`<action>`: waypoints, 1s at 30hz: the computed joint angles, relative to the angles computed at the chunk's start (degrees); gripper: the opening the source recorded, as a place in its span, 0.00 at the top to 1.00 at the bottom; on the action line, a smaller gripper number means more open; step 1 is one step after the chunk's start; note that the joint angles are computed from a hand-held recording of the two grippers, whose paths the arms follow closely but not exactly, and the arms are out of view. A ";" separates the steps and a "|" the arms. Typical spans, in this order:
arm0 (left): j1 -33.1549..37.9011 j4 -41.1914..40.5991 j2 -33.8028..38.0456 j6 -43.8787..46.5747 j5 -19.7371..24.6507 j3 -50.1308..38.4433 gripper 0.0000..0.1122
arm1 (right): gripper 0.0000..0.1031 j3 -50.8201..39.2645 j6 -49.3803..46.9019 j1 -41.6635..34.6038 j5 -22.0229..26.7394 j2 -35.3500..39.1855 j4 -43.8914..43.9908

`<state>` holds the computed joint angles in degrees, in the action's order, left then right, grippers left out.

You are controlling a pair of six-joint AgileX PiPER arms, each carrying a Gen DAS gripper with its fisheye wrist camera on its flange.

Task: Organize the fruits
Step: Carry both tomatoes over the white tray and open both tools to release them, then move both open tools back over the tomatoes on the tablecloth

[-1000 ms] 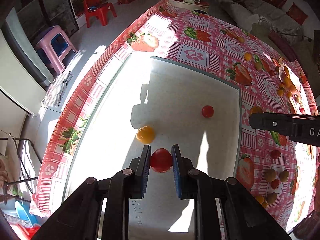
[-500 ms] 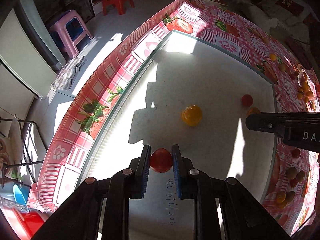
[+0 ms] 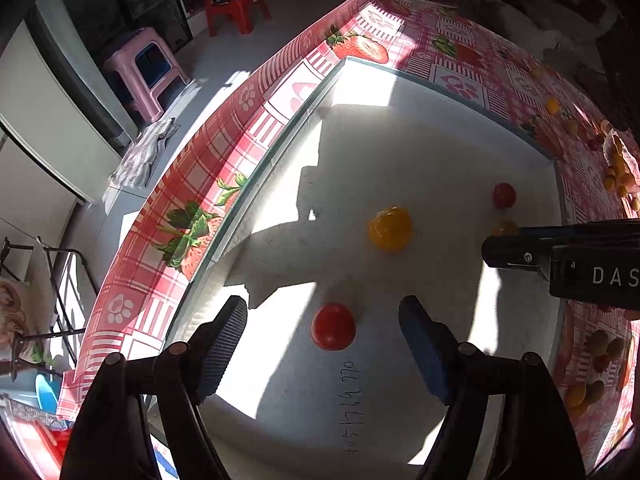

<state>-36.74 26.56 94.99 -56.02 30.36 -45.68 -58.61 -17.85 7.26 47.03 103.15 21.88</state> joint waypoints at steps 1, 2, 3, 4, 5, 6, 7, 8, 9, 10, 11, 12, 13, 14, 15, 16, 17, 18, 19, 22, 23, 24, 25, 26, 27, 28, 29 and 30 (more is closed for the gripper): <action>-0.39 1.99 -0.46 -2.29 -0.47 0.54 0.26 | 0.60 0.04 0.55 0.48 -0.32 0.02 -0.28; -0.41 1.94 -0.31 -2.28 -0.33 0.47 0.26 | 0.51 -0.08 1.12 0.89 -0.65 0.15 -0.72; 0.22 0.26 -0.05 0.01 0.26 0.11 0.26 | 0.47 -0.04 1.46 1.06 -0.78 0.13 -1.10; 0.73 -1.49 0.14 2.44 0.73 -0.27 0.26 | 0.46 0.14 1.07 1.00 -0.84 0.05 -0.75; 0.81 -1.86 0.18 3.05 0.80 -0.26 0.26 | 0.45 0.15 0.85 0.96 -0.66 0.02 -0.50; 0.75 -1.88 0.08 3.21 0.91 -0.19 0.26 | 0.45 0.24 0.64 0.90 -0.57 -0.11 -0.24; 0.63 -1.82 -0.04 3.23 1.16 -0.17 0.26 | 0.42 0.36 -0.56 0.22 -0.49 -0.19 0.58; 0.50 -2.07 -0.17 3.52 1.43 -0.21 0.26 | 0.36 0.46 -1.29 -0.01 -0.38 -0.43 1.44; 0.43 -2.50 -0.30 3.99 1.64 -0.30 0.26 | 0.33 0.17 -3.02 -1.22 0.28 -0.53 2.50; 0.35 -2.80 -0.49 4.39 1.86 -0.34 0.26 | 0.25 0.14 -3.58 -1.38 0.53 -0.90 3.27; 0.14 -3.06 -0.57 4.71 2.17 -0.51 0.26 | 0.20 0.12 -3.82 -1.50 0.67 -1.32 3.72; -0.18 -3.36 -0.51 5.01 2.63 -0.94 0.26 | 0.20 0.03 -3.49 -1.57 0.81 -1.76 3.61; -0.42 -3.62 -0.60 5.36 3.05 -1.23 0.26 | 0.20 -0.09 -3.42 -1.83 1.06 -2.14 3.71; -0.75 -3.97 -0.75 5.76 3.53 -1.60 0.26 | 0.20 -0.18 -3.46 -2.21 1.53 -2.71 4.13; -1.13 -4.24 -1.03 6.15 3.94 -1.93 0.26 | 0.20 0.03 -3.61 -2.79 1.88 -3.55 4.57; -1.54 -4.36 -1.24 6.40 4.29 -2.28 0.26 | 0.20 0.22 -3.95 -3.59 2.17 -4.32 4.90; -2.17 -4.41 -1.49 6.57 4.70 -2.68 0.26 | 0.20 0.34 -4.17 -4.33 2.50 -5.09 5.10; -2.78 -4.55 -1.59 6.95 5.08 -3.19 0.26 | 0.20 0.49 -4.31 -5.23 2.92 -5.99 5.15; -3.55 -4.76 -1.46 7.35 5.59 -3.95 0.26 | 0.20 1.81 -4.13 -5.79 3.07 -7.87 5.18; -6.02 -5.72 -1.02 9.22 7.07 -6.41 0.26 | 0.20 3.65 -3.96 -8.93 3.94 -11.01 4.46; -6.96 -6.06 -0.78 9.85 7.58 -7.38 0.26 | 0.20 4.88 -4.52 -10.61 3.82 -12.17 4.05; -7.93 -6.53 -0.43 10.60 7.99 -8.47 0.26 | 0.20 5.74 -5.57 -12.83 4.15 -13.03 3.73; -8.84 -7.01 -0.10 11.34 8.38 -9.51 0.26 | 0.20 6.61 -6.11 -14.60 4.38 -13.93 3.41; -9.78 -7.37 0.24 11.95 8.76 -10.51 0.26 | 0.20 6.99 -7.83 -18.09 5.50 -14.60 3.03; -10.81 -7.80 0.64 12.62 9.20 -11.64 0.26 | 0.20 7.89 -8.42 -20.25 5.89 -15.41 2.63; -11.64 -8.38 1.02 13.55 9.50 -12.70 0.26 | 0.20 8.42 -9.26 -23.07 6.75 -16.11 2.13; -12.48 -8.92 1.39 14.27 9.70 -13.68 0.26 | 0.20 8.95 -9.98 -25.69 7.44 -16.71 1.60; -13.31 -9.81 1.93 15.41 9.94 -14.97 0.26 | 0.20 9.56 -10.57 -28.10 7.96 -17.28 1.05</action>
<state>-50.04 16.75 96.92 -40.61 40.29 -60.65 -49.05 -28.42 -20.84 54.99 85.86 22.93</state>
